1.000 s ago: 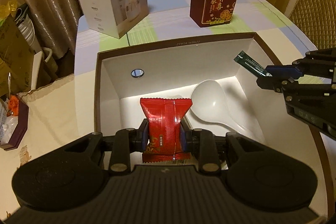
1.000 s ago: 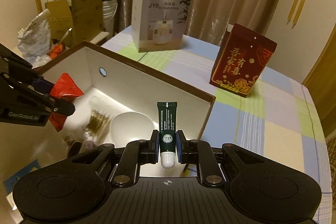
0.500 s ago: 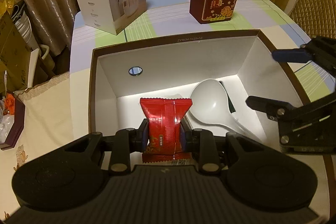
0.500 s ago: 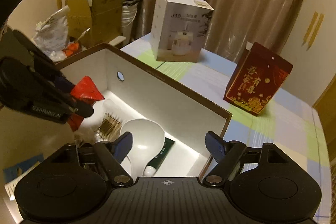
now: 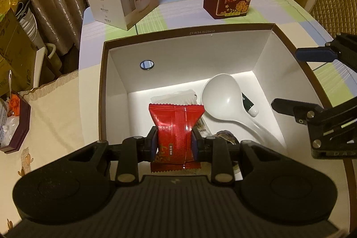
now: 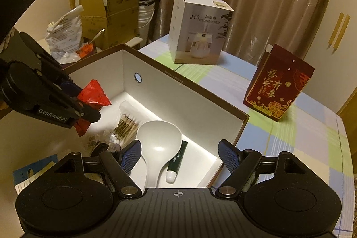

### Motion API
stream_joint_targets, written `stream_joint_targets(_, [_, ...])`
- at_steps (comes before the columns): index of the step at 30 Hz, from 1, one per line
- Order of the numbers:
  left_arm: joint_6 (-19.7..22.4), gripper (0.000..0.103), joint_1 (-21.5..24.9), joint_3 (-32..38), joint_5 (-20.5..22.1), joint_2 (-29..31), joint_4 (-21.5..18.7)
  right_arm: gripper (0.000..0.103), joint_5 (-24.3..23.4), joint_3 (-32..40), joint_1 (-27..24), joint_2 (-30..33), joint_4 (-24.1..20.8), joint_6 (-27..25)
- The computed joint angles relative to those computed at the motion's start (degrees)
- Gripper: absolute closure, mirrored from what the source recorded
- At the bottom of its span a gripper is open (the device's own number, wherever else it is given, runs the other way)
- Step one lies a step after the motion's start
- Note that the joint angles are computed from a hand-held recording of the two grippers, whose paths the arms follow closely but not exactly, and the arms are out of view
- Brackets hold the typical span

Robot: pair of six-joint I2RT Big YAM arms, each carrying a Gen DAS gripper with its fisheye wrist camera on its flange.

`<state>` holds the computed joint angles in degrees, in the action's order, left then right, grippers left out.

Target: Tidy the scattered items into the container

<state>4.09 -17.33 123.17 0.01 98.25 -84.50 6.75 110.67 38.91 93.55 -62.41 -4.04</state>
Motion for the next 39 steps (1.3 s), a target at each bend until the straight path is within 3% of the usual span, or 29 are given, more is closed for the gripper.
stream_joint_targets(8, [-0.7,0.077,-0.22,-0.41,-0.52,-0.34,-0.2,0.021,0.27,-0.43,0.09,-0.56,0.2,-0.33])
stream_joint_targets(10, [-1.21,0.067,-0.3,-0.71,-0.89,-0.68,-0.14,0.021,0.79,-0.69,0.17,-0.86,0.12,-0.33])
stream_joint_targets(12, [-1.5,0.063,-0.44,-1.0,-1.62,-1.08,-0.02,0.021,0.51,-1.05,0.09,-1.27,0.15,-0.35])
stream_joint_targets(14, [-2.42,0.042,-0.57,-1.23,-2.35,-1.6,-0.12,0.021,-0.13,-1.43,-0.1,-1.89,0.2,-0.08])
stream_joint_targets(15, [-2.78,0.04,-0.67,-1.58,-2.82,-2.08,0.11,0.017,-0.54,-1.61,-0.2,-2.22,0.08,0.19])
stream_joint_targets(16, [-2.97,0.039,-0.81,-1.99,-3.21,-2.67,0.31,0.0,-0.81,-2.0,-0.29,-2.75,0.27,0.7])
stream_joint_targets(18, [-3.82,0.035,-1.0,-2.49,-3.85,-3.58,0.22,0.0,-1.77,-3.86,-0.45,-4.45,2.27,1.3])
stream_joint_targets(29, [-12.58,0.023,-3.51,-5.92,-9.74,-9.35,-1.75,0.0,-5.61,-5.36,-0.81,-7.88,-0.14,2.55])
stream_joint_targets(39, [-23.3,0.017,-9.87,-8.91,-18.79,-14.98,-4.05,0.0,-11.91,-9.06,-1.59,-13.05,-0.86,0.91])
